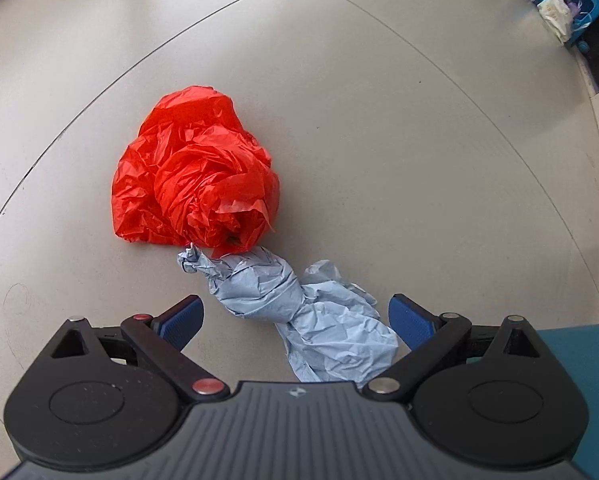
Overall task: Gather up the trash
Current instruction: 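Lower the left gripper onto the light-blue plastic bag and close it, then carry the blue bag into the teal bin and open the left gripper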
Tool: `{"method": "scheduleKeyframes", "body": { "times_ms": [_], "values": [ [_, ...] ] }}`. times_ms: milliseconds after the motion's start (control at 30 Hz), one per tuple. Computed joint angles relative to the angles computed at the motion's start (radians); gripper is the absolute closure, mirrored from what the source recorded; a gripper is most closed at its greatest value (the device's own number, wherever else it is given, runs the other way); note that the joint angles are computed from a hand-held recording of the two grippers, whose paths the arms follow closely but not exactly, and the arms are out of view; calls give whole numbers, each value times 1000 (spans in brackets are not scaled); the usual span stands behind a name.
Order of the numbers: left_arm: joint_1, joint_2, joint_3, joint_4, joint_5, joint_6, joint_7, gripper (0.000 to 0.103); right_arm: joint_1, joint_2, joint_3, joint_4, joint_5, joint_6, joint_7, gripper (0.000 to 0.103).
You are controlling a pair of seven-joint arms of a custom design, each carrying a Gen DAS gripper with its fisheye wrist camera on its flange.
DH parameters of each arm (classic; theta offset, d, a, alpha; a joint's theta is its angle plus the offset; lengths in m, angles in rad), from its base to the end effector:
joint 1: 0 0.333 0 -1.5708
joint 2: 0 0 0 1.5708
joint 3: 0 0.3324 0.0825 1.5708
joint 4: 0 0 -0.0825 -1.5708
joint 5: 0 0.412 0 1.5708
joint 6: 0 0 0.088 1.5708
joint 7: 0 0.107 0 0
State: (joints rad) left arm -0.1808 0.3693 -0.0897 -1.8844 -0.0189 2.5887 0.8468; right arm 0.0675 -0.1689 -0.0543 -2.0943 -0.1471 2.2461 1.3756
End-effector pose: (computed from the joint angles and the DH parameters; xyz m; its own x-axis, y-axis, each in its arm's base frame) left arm 0.6632 -0.1788 0.3460 0.4211 -0.8709 0.2533 -0.8531 -0.4752 -0.2155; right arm 0.5579 0.0018 0.5352 0.2469 -0.9510 0.1860 -0.9149 -0.2920 -0.2787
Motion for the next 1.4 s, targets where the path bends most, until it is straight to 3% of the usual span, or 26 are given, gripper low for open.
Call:
{"method": "scheduleKeyframes", "body": {
  "times_ms": [100, 167, 200, 433, 733, 1000, 1233, 1333, 1400],
  "values": [
    [-28, 36, 27, 37, 51, -29, -46, 4, -1, 1, 0, 1, -1, -1, 4, 87],
    [-45, 46, 44, 44, 89, -36, -87, 17, -2, 3, 1, 2, -3, -2, 6, 87],
    [-49, 52, 46, 53, 104, -53, -94, 33, -2, 4, 0, 3, -2, -4, 7, 87],
    [-46, 22, 40, 10, 152, -31, -84, 49, -2, 7, 1, 5, -4, -8, 11, 87],
    [9, -181, -19, -197, 88, 118, 76, 51, -1, -7, -2, -15, 3, 10, 2, 87],
    [35, -390, -81, -197, -46, 114, 351, 51, -3, -14, -10, -15, 38, 10, -31, 87],
    [21, -427, -113, -43, 1, 32, 481, 50, -5, -11, -17, -4, 76, -4, -53, 88],
    [9, -410, -130, 17, 82, 17, 477, 51, -7, -13, -18, -5, 81, -1, -61, 88],
    [0, -396, -143, 52, 217, 6, 412, 51, -8, -16, -17, -7, 81, 2, -65, 88]
  ]
}}
